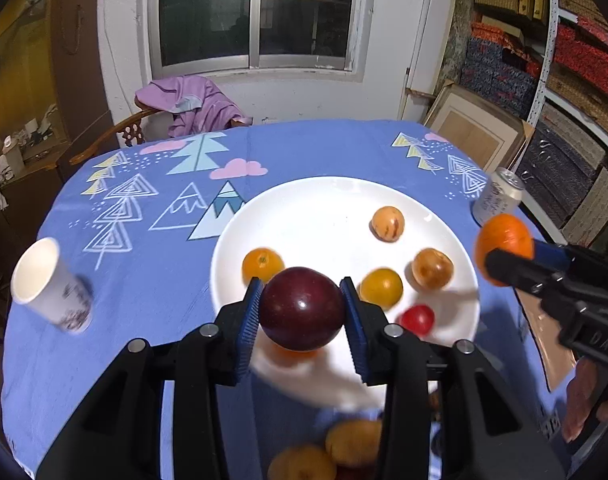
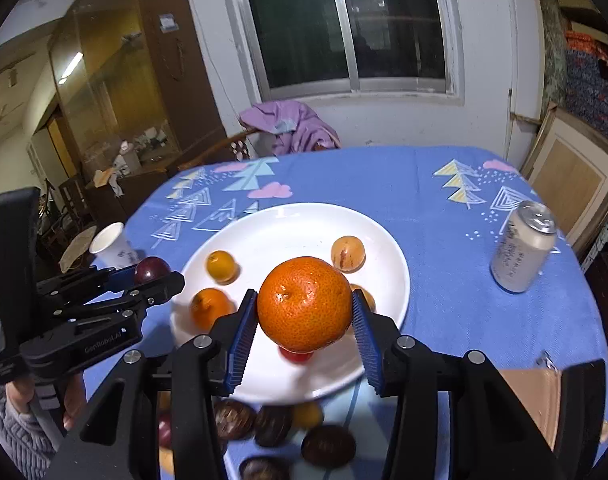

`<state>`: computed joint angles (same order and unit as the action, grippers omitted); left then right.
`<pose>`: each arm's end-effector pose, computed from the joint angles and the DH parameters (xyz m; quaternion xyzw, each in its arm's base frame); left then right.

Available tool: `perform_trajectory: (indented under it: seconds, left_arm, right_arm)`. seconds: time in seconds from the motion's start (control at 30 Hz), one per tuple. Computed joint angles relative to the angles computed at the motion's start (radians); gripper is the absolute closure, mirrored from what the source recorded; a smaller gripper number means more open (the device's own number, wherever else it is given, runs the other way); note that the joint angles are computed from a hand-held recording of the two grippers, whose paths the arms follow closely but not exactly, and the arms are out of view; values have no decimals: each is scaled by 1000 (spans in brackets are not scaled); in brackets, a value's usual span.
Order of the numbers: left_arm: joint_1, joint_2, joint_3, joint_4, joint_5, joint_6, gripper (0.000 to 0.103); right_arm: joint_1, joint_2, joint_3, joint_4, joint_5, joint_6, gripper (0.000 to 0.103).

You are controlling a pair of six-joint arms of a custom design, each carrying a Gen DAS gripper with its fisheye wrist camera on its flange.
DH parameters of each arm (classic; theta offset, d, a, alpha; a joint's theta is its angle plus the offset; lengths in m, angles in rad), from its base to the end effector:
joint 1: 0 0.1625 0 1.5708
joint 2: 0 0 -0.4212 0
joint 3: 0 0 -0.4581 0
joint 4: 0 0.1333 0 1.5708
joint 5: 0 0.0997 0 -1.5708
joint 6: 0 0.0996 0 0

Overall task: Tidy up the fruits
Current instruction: 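Carry the red apple and orange onto the white plate and open both tools, then grasp another dark red apple with the left tool while the right tool reaches a dark brown fruit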

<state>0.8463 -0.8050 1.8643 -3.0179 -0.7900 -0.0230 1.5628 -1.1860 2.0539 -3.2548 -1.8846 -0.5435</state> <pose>-0.2687 -0.6105 0.0388 0.2429 0.8774 -0.3022 0.2826 0.0978 -0.5924 0.2111 0.1801 -0.8907 0.3381 0.2447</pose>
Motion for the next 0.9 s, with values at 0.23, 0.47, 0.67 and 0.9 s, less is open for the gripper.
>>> perform_trajectory:
  seconds: [0.23,0.47,0.67,0.9]
  left_arm:
    - [74,136,-201,97,-26,-1,64]
    - [87,176,-251,64,-21,8,38]
    - [55,86,-141,25,7,-18,32]
    - [-5,-128,144,-72,41,-145,17]
  right_arm:
    - [-12,140,-131,30,-65,-20,55]
    - [3,182,-136,-61,-111,-109,46]
    - [9,104,-73,-57,-68,-63,39]
    - [-19,-93,134,-90,72,35,21]
